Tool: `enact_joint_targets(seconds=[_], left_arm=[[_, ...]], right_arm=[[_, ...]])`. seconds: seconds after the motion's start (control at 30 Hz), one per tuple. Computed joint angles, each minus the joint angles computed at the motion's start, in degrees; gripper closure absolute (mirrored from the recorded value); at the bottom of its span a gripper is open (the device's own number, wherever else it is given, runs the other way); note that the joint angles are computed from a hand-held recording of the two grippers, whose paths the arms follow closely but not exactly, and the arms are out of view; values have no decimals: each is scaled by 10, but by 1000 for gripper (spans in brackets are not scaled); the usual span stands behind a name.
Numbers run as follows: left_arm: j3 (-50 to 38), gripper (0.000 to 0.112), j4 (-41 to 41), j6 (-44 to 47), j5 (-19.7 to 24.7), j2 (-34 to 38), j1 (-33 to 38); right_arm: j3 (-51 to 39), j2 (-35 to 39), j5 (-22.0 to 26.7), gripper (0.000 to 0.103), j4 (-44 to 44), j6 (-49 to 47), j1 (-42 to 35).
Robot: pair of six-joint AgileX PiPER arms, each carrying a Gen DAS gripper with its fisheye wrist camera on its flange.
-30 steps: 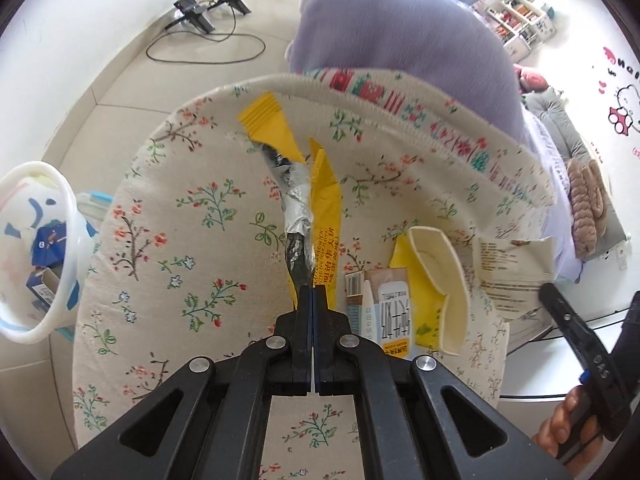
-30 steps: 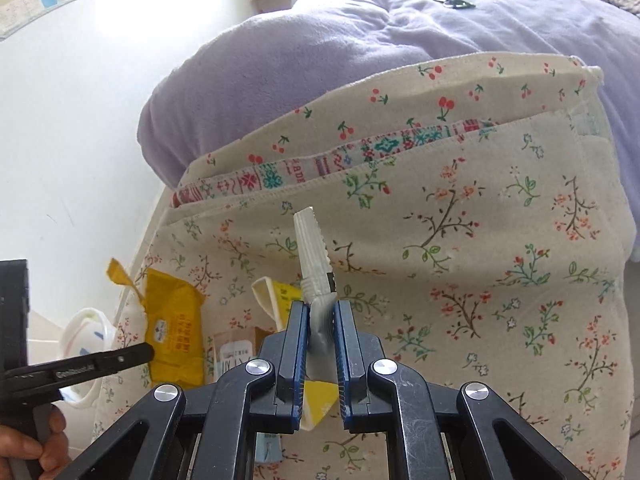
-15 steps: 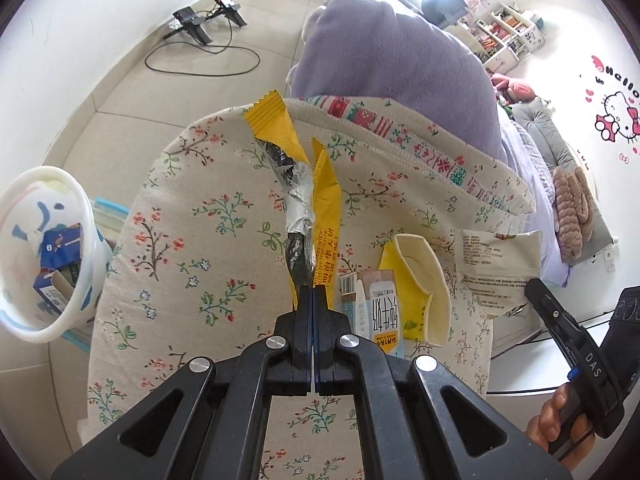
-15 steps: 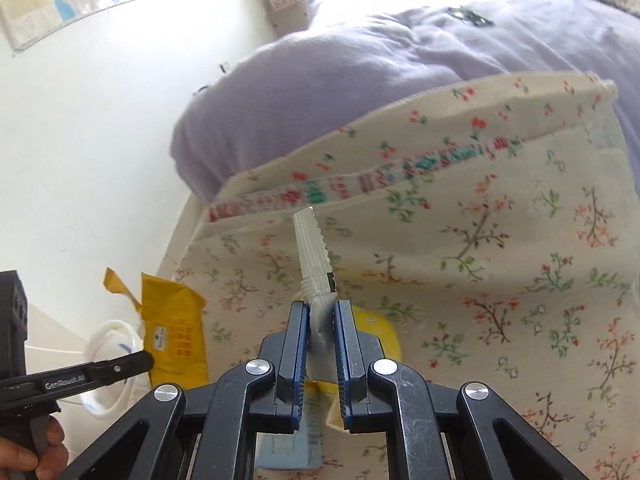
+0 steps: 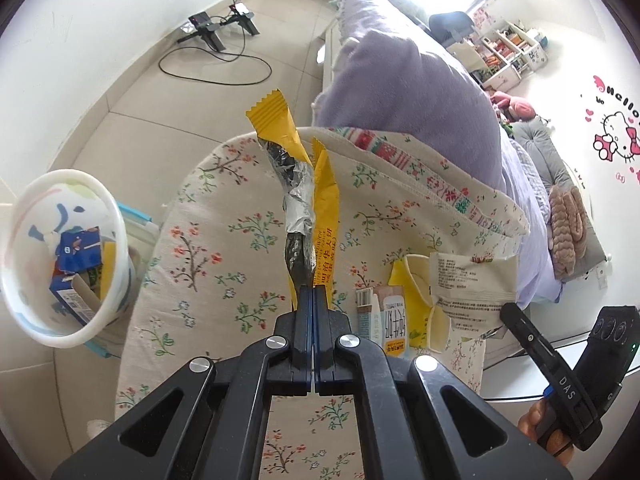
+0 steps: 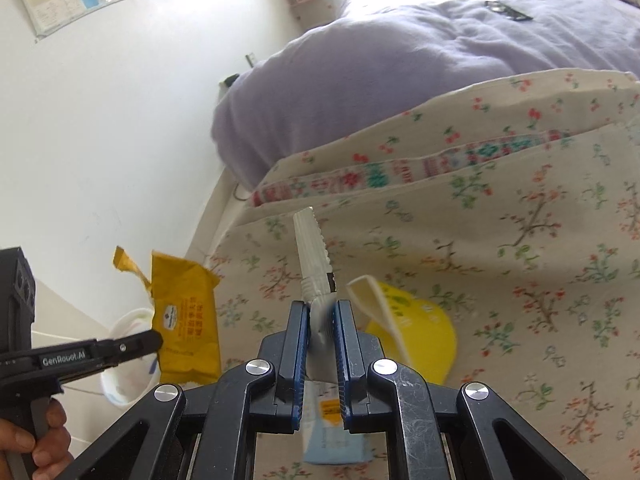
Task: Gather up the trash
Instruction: 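Carry wrapper and paper scrap to the white bin and release both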
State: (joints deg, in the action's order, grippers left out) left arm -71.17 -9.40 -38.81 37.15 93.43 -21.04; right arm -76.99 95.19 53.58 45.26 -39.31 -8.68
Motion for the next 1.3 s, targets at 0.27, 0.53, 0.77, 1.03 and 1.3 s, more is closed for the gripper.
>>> enact_joint_targets(seconds=[0.27,0.53,0.77,1.03,1.3], left_arm=[[50,112,-9,23,-5,-51,41],[108,112,-12,49,13,-109,132],[150,112,-27,98,36,-150,248],[160,112,-7,109,65,-121,312],[163,111,-66,160,74,-67,379]], right_arm=[[21,-18,-20,92,3,-2,54],[38,-20,-68,92,-39,20,140],[26,0,-84,92,-42,35,197],[-2,43,-95,92,-38,50,283],[-20,78,-110,92,-20,62,353]])
